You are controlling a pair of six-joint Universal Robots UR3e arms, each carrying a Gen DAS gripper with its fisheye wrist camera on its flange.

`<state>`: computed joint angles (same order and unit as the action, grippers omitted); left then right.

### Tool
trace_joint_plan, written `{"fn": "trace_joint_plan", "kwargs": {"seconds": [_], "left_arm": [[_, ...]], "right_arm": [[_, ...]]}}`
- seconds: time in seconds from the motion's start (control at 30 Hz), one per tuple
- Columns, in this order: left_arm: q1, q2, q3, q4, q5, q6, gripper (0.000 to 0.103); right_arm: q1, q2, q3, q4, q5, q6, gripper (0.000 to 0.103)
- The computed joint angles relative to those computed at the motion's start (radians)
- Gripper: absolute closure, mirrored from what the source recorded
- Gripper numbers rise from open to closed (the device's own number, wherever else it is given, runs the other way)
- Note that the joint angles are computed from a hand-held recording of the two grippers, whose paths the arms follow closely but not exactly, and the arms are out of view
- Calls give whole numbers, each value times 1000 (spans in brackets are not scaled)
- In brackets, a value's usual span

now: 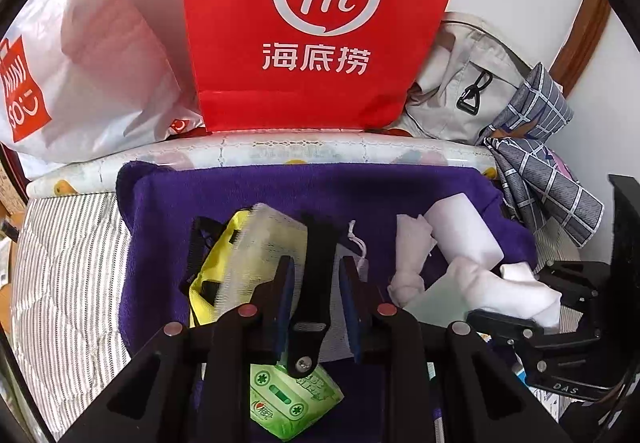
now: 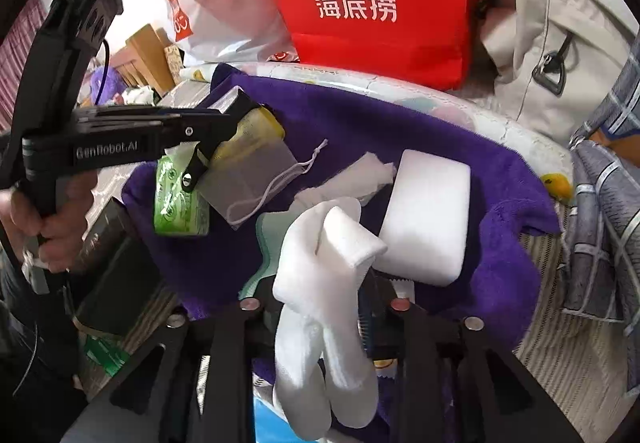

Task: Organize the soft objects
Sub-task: 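Lower the glove and strap piece onto the towel and open both tools, then reach the right tool to the second black strap piece and grasp it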

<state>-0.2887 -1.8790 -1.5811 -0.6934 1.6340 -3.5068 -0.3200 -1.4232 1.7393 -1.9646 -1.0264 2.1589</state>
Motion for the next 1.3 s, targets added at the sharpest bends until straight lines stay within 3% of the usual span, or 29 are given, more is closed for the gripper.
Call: {"fn": "trace_joint_plan", "kwargs": {"seconds": [0.03,0.1,0.23,0.37,0.43,0.57,0.6,0.77,0.9,1.03,1.3], "left_arm": [[-6,0,7,-11,17,1,75],[-13,5,17,-34,44,-4,64],[-13,61,-16,-38,64,-11,61],[-8,145,-85,-42,83,-21,59],[-4,202,-140,-37,92,-27,59],[-2,316,-248,-50,115,-51,59],[-2,345,-276,-51,117,-57,59],[-1,534,-455,-43,111,-97,59],[3,690,-567,-70,110,-117,59],[2,825,-654,-99,115,-136,58],[50,1032,-788,-127,59,-136,58]], "right_arm": [[0,-20,26,-40,-2,5,62],[0,-45,57,-106,-14,23,35],[-19,-102,126,-262,-13,84,33],[-60,-184,177,-262,26,118,33],[-90,-268,225,-206,57,82,35],[-115,-460,335,-63,64,9,72],[-110,-488,351,-30,58,-1,76],[-85,-670,455,177,1,-96,76],[-24,-749,525,196,-69,-89,76],[74,-745,567,121,-146,-26,76],[311,-567,582,-180,-362,176,76]]}}
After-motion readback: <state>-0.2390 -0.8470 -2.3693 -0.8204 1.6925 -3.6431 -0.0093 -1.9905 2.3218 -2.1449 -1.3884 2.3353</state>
